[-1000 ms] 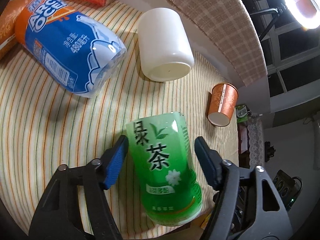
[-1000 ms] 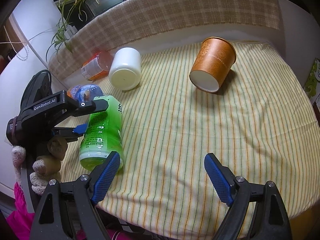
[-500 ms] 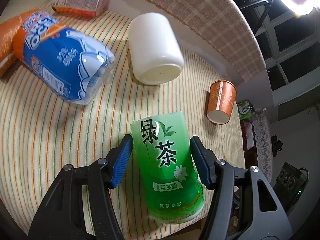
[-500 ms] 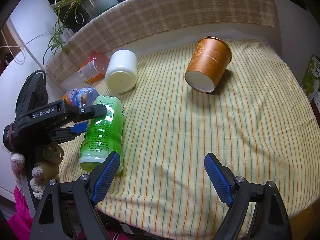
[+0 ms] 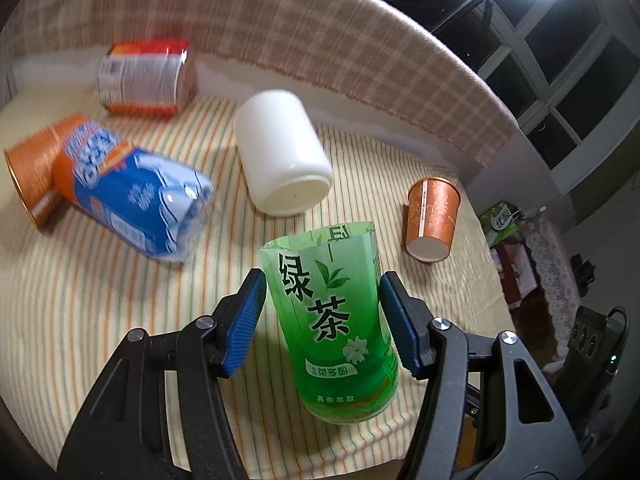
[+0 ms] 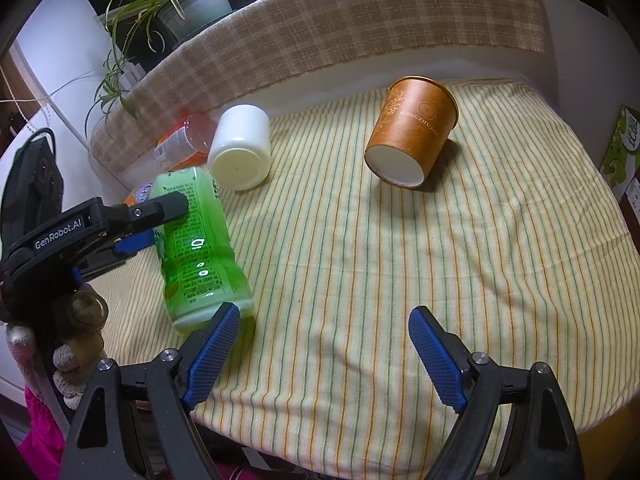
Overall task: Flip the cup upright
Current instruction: 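Rotate the held green bottle upright with the left tool and lower it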
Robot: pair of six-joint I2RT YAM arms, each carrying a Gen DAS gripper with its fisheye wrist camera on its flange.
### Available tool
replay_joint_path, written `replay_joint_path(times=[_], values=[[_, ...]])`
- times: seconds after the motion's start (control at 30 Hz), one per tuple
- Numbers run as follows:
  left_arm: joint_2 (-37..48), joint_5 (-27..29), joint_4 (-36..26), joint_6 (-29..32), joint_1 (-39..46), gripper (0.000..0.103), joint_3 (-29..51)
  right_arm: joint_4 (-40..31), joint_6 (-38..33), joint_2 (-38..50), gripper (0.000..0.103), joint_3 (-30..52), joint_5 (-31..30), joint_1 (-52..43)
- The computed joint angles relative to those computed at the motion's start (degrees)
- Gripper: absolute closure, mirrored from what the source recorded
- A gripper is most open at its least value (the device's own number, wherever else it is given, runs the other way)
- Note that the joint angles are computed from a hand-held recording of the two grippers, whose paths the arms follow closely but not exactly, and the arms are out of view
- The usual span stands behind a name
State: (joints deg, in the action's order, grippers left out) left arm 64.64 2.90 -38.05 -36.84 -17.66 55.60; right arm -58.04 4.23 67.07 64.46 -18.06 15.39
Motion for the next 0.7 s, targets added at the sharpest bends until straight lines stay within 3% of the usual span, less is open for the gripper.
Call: replay_joint_path(times=[0.4,0.7], values=[[0.6,-13.4,-0.8,3.9,-5.9,0.044,3.3,0.0,0.2,-0.2,0.015,-0.1,-0.5,-0.8],[3.3,-18.8,-0.7,6.1,-8.8,0.047,5.2,-0.2,0.3,-0.5,0.015,-0.1,-0.5,-1.4]])
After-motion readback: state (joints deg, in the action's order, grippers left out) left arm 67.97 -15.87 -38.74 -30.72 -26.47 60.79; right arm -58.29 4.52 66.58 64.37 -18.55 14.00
